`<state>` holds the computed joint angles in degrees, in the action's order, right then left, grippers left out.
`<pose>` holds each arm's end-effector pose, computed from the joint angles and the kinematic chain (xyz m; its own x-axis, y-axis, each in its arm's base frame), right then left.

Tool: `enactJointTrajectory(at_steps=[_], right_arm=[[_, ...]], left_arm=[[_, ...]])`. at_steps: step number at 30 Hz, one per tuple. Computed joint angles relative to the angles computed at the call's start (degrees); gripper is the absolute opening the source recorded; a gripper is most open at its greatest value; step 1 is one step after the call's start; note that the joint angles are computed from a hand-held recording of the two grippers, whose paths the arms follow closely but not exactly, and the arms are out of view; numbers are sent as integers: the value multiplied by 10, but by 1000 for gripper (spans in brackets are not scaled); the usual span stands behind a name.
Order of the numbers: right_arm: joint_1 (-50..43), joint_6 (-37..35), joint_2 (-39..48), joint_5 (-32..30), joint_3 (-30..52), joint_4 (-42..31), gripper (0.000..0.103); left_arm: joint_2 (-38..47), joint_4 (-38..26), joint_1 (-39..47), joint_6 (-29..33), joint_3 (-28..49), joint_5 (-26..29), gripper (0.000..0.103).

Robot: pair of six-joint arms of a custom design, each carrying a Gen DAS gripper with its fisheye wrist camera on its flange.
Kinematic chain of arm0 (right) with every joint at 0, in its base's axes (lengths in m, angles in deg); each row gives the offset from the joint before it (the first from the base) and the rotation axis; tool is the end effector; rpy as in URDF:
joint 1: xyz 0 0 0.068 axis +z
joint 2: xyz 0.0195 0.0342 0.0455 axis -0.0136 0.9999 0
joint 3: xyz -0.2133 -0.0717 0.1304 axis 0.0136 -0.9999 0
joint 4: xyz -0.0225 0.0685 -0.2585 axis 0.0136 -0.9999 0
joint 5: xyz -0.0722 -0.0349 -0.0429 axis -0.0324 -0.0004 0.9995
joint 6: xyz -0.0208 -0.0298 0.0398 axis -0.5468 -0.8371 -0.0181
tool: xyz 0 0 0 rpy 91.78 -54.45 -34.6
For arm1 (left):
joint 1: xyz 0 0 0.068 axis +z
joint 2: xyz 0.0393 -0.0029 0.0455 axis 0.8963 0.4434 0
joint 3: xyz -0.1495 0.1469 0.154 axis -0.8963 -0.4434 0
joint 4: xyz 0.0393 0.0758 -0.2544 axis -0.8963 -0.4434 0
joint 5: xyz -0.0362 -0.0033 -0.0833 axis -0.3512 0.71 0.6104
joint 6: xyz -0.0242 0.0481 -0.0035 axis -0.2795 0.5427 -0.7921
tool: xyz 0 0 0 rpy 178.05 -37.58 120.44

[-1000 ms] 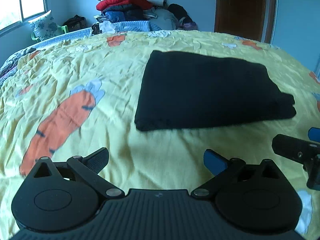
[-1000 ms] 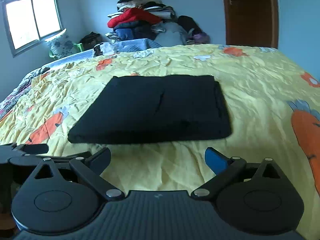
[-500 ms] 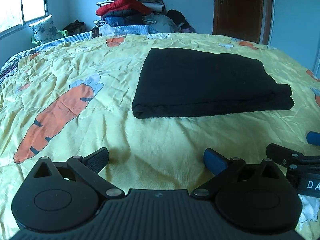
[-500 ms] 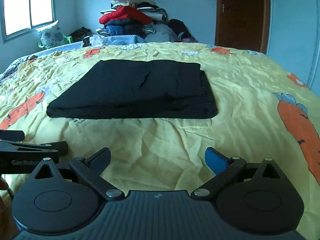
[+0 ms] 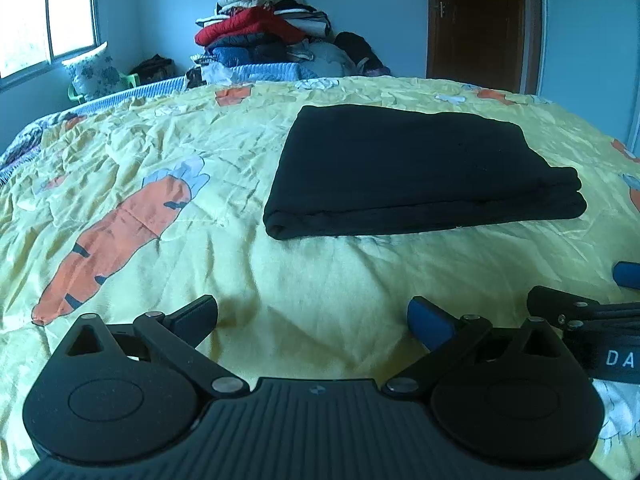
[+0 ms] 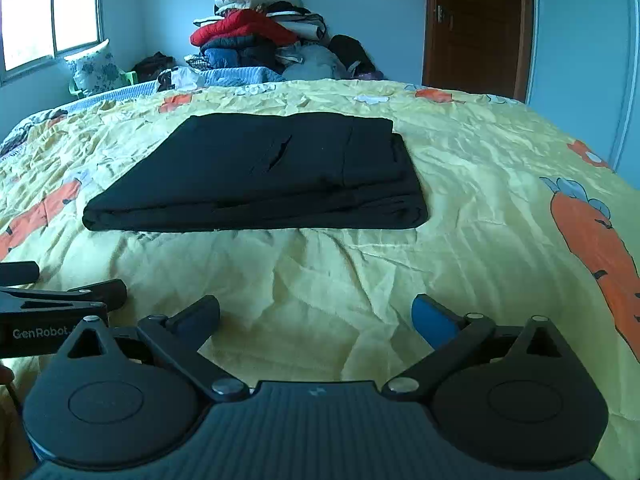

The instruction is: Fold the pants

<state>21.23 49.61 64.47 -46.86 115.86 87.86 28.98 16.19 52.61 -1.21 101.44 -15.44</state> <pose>0.2977 0.1143 0.1164 -0.6235 -0.0210 -0.7815 -0.1223 0.9900 0.0710 0.2305 -0.0358 0.1511 -0.6145 0.0434 -0.7877 -0.0585 0.9932 0.1003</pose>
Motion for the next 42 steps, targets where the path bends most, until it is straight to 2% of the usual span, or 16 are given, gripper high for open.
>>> enactJointTrajectory(at_steps=[3,13,24,42], right_arm=[[0,0,2,-1,2,-3,103],[6,-2,7,6,9,-13,103],[7,-3,6,7,9,-13,103],[9,-3,12,13,13,-16,103]], left_arm=[[1,2,-4,2,-1,-4,103],[1,-3,16,-7,0,29,103],[0,8,3,-5,-5,2,103],[3,-1,24,-23,0,34,103]])
